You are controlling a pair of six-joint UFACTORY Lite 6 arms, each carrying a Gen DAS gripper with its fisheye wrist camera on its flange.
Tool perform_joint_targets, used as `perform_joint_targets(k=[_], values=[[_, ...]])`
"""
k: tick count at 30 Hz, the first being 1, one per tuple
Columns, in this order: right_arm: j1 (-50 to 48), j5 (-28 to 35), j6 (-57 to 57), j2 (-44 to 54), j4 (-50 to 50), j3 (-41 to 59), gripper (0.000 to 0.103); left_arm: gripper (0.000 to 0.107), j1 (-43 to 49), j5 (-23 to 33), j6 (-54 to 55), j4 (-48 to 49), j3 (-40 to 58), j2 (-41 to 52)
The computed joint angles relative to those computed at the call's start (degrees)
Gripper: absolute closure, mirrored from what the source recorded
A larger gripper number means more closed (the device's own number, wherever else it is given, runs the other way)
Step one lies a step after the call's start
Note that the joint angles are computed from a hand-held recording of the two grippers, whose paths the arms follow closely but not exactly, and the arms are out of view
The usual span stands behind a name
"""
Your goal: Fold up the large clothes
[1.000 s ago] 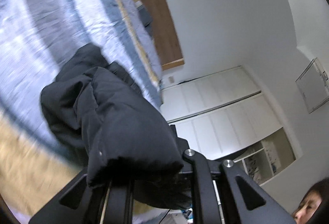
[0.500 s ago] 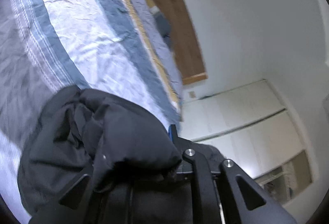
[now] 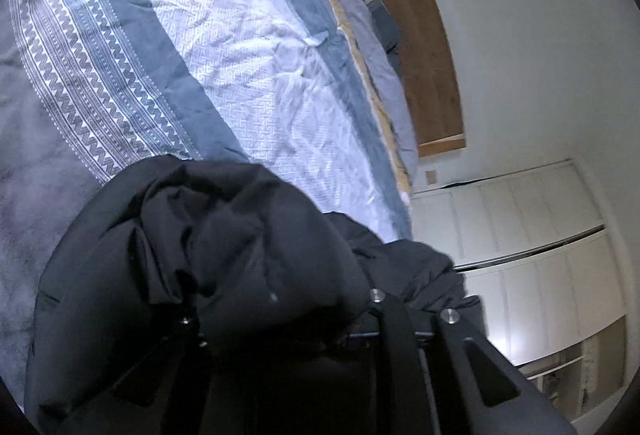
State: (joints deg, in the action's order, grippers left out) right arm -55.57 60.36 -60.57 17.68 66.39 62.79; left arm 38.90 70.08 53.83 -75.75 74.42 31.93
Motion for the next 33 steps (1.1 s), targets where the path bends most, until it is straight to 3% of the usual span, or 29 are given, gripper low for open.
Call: perform_joint_targets(k=[1, 3, 5, 7, 14, 18, 22, 25, 27, 30, 33], values=[[-0.5, 1.0, -0.2, 0.5, 0.5, 0.3, 0.081, 0.083, 0.9, 1.9, -0.1, -0.9, 0.3, 0.4], [-1.4, 3.2, -0.4, 0.8, 1.4, 1.0, 0.063, 0.06, 3.1, 6.0, -1.6, -2.5, 0.9, -0.1], [-2.5, 5.5, -0.6, -0.1, 2.4, 1.6, 0.032, 0.043, 5.0, 8.8, -4.0, -3.5, 1.9, -1.4], [-3.3, 6.0, 0.4, -2.8, 1.9, 2.5, 0.007, 0.041, 5.7, 8.1, -6.5, -2.7, 4.1, -3.6], [-6.7, 8.8, 2.6, -11.0, -3.8, 9.4, 0.007, 0.041, 8.1, 5.4, -11.7, 10.5, 9.8, -14.2], [-4.8, 11.5, -0.7, -22.4, -6.0, 2.8, 0.007, 0.041, 2.7, 0.7, -7.7, 18.4, -2.7, -31.1], [3.1, 9.8, -0.6, -38.0, -7.1, -8.7, 0.007, 0.041, -8.1, -6.7, -8.4, 23.3, -13.6, -46.0], [12.6, 2.9, 2.7, -45.7, -9.2, -14.5, 0.007, 0.041, -19.6, -14.3, -12.8, 27.2, -17.0, -50.9], [21.6, -5.1, 7.0, -48.7, -12.1, -17.4, 0.007, 0.041, -25.7, -18.5, -16.0, 29.3, -16.9, -50.8], [34.7, -16.2, 13.3, -46.8, -16.4, -18.8, 0.008, 0.041, -36.1, -27.5, -21.5, 34.8, -13.6, -44.0], [44.2, -26.7, 20.3, -38.7, -22.6, -16.3, 0.009, 0.041, -42.1, -33.0, -29.1, 42.4, -7.2, -33.8]])
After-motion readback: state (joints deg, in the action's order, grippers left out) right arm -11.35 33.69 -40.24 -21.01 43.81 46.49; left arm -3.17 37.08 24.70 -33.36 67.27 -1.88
